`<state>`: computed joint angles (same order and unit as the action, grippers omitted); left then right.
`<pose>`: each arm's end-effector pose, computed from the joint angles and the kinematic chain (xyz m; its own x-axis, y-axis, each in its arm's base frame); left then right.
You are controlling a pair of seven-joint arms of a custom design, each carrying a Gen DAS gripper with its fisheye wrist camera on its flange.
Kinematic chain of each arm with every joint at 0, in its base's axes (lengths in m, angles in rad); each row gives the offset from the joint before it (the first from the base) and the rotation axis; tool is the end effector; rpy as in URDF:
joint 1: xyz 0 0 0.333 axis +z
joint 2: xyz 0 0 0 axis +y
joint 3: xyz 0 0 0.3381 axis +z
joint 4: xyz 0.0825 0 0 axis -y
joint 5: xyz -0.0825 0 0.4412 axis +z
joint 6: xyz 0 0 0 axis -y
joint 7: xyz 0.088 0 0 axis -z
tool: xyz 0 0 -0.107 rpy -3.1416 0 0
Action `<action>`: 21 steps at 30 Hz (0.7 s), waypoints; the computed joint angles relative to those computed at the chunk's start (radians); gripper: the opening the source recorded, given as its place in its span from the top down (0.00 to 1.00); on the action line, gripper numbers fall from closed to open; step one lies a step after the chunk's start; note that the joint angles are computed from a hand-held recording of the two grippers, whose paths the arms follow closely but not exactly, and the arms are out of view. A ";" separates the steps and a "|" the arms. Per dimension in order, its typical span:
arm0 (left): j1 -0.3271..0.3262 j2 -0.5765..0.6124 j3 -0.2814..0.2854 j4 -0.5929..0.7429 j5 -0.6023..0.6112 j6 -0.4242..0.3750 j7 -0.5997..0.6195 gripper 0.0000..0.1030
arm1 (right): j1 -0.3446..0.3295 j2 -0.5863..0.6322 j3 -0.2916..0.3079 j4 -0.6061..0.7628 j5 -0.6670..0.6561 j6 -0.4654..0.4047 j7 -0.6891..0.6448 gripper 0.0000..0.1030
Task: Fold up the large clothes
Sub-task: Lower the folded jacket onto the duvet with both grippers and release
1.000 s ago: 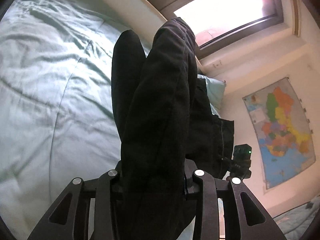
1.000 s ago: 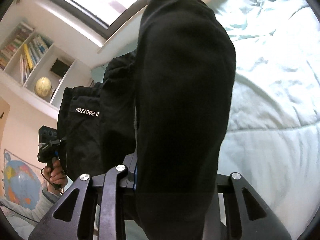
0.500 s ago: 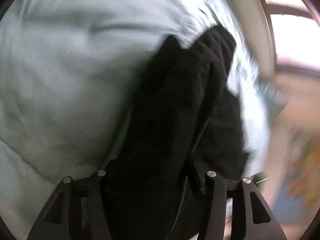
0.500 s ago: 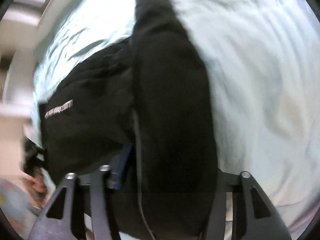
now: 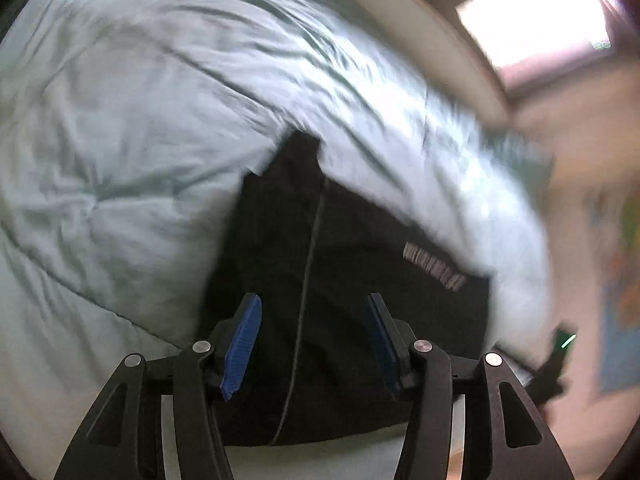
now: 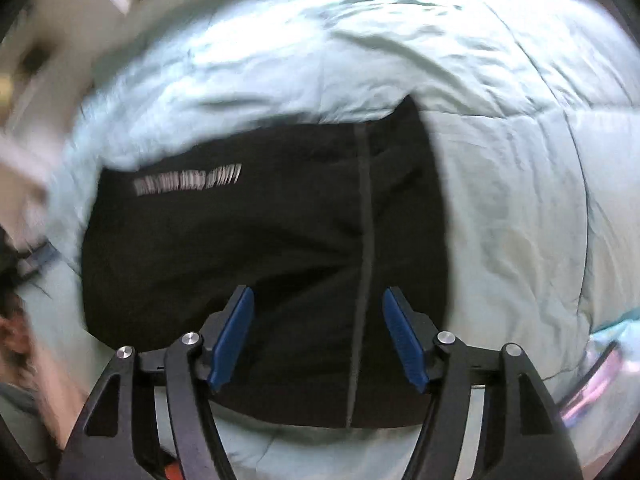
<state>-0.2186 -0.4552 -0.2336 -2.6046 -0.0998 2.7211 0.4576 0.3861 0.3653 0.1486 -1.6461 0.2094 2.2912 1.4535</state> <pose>0.4266 -0.2047 0.4529 0.5411 -0.6964 0.4714 -0.6734 -0.6946 -0.2532 0.6458 0.3735 0.4305 0.5112 -0.8340 -0.2079 -0.8472 -0.4482 -0.2853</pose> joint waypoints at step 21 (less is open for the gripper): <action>-0.008 0.181 -0.066 0.373 0.321 -0.437 0.002 0.45 | 0.015 -0.053 -0.016 0.007 -0.084 -0.058 0.164 0.31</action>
